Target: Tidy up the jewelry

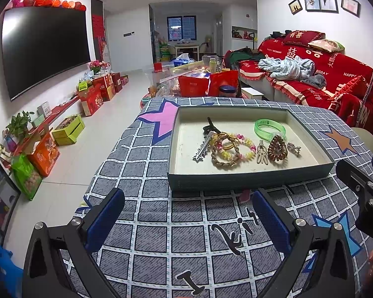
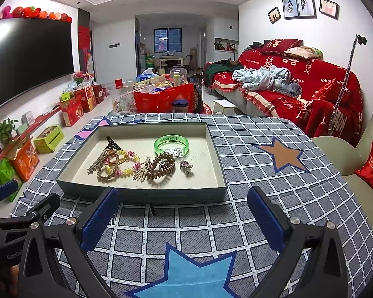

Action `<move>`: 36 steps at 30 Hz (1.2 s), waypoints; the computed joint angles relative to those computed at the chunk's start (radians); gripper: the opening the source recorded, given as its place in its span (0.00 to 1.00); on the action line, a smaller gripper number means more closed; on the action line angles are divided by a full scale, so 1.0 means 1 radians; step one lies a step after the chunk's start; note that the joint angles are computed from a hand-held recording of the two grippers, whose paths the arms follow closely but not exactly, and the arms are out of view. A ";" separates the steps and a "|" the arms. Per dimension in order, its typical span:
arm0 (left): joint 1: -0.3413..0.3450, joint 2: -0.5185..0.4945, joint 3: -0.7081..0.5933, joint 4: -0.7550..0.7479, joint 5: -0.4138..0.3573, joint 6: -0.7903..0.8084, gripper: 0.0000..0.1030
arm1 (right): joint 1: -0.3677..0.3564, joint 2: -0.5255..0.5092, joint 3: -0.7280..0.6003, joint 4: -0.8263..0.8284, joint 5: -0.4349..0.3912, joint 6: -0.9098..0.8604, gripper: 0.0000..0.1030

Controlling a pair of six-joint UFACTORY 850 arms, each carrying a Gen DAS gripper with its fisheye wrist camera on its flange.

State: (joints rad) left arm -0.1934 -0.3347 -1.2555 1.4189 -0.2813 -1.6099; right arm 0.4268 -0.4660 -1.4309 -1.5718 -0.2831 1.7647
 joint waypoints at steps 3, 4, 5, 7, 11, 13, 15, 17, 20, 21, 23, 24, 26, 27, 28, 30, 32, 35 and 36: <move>0.000 0.000 0.000 -0.003 -0.001 0.003 1.00 | 0.001 0.001 -0.001 0.008 -0.001 -0.008 1.00; 0.000 0.000 0.000 -0.005 -0.001 0.004 1.00 | 0.001 0.004 0.000 0.012 0.000 -0.014 1.00; 0.000 0.000 0.000 -0.005 0.000 0.004 1.00 | 0.002 0.002 0.000 0.007 -0.002 -0.007 1.00; 0.000 0.000 -0.001 -0.005 0.000 0.004 1.00 | 0.002 0.002 0.000 0.009 -0.001 -0.007 1.00; 0.000 0.000 0.000 -0.004 0.000 0.004 1.00 | 0.002 0.002 0.000 0.006 -0.002 -0.005 1.00; 0.001 0.000 -0.001 -0.007 0.001 0.008 1.00 | 0.002 0.002 0.000 0.006 -0.002 -0.006 1.00; -0.001 -0.001 0.002 0.001 0.001 -0.001 1.00 | 0.002 0.001 -0.001 0.009 -0.001 -0.008 1.00; 0.000 -0.001 0.002 -0.001 0.002 0.000 1.00 | 0.003 0.004 -0.001 0.017 -0.002 -0.017 1.00; -0.002 -0.001 0.002 -0.007 0.001 0.004 1.00 | 0.002 0.004 -0.001 0.015 -0.001 -0.015 1.00; -0.002 -0.001 0.003 -0.008 0.001 0.004 1.00 | 0.003 0.003 -0.001 0.011 -0.002 -0.011 1.00; -0.004 -0.002 0.003 -0.009 0.000 0.003 1.00 | 0.002 0.003 0.000 0.016 0.000 -0.014 1.00; -0.005 -0.002 0.004 -0.007 -0.002 0.002 1.00 | 0.002 0.005 0.000 0.020 0.000 -0.018 1.00; -0.004 -0.002 0.003 -0.007 -0.002 0.001 1.00 | 0.003 0.004 -0.001 0.017 -0.002 -0.016 1.00; -0.005 -0.002 0.003 -0.006 -0.003 0.000 1.00 | 0.003 0.003 -0.001 0.016 -0.001 -0.015 1.00; -0.006 -0.003 0.003 -0.009 -0.006 0.002 1.00 | 0.002 0.005 -0.001 0.025 -0.001 -0.024 1.00; -0.006 -0.006 0.001 -0.015 -0.011 0.006 1.00 | 0.003 0.002 -0.001 0.017 -0.002 -0.016 1.00; -0.004 -0.007 -0.001 -0.022 -0.010 0.010 1.00 | 0.003 0.004 -0.001 0.019 -0.002 -0.018 1.00; -0.003 -0.006 0.000 -0.005 -0.009 -0.004 1.00 | 0.003 0.003 -0.001 0.024 -0.001 -0.022 1.00; -0.004 -0.005 0.002 0.011 -0.011 -0.016 1.00 | 0.003 0.003 -0.001 0.015 -0.002 -0.014 1.00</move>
State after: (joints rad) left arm -0.1977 -0.3401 -1.2537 1.4294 -0.2923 -1.6256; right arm 0.4296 -0.4634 -1.4316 -1.5568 -0.2847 1.7512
